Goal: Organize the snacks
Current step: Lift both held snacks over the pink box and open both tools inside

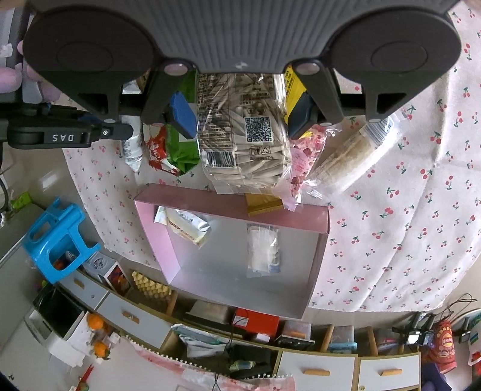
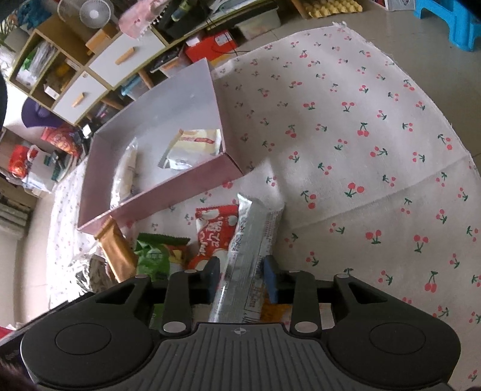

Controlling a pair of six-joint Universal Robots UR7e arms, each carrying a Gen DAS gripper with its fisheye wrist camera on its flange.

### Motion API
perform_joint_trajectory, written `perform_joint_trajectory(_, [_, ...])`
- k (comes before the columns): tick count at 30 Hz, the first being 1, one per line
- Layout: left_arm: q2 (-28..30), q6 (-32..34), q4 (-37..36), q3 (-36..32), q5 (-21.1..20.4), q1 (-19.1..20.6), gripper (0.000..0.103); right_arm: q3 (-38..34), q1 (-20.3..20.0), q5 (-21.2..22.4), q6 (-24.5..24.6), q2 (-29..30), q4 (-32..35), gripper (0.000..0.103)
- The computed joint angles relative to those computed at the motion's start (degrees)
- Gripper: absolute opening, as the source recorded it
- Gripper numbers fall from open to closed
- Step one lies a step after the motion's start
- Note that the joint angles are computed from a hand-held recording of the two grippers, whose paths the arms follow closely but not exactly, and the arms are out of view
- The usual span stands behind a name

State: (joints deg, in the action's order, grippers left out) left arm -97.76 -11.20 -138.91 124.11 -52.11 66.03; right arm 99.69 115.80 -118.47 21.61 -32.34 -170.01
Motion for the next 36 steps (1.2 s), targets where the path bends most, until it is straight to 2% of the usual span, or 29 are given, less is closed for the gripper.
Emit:
perform_joint_trajectory(9, [0.4, -0.2, -0.2, 0.1, 0.2, 0.1, 0.064, -0.5, -0.8, 1.5, -0.9, 1.2, -1.1, 0.034])
perform_joint_trajectory(14, [0.3, -0.4, -0.3, 0.0, -0.1, 0.1, 0.064, -0.3, -0.8, 1.4, 0.2, 0.8, -2.3, 0.029])
perform_joint_trajectory(25, [-0.2, -0.4, -1.8, -1.0, -1.6, 0.1, 0.063, 2.4, -0.8, 5.6, 2.6, -2.3, -7.8, 0.029])
perform_joint_trajectory(36, [4.2, 1.4, -7.4, -5.7, -2.1, 1.8, 0.063, -1.3, 0.0, 7.4, -0.5, -0.1, -14.5, 0.029])
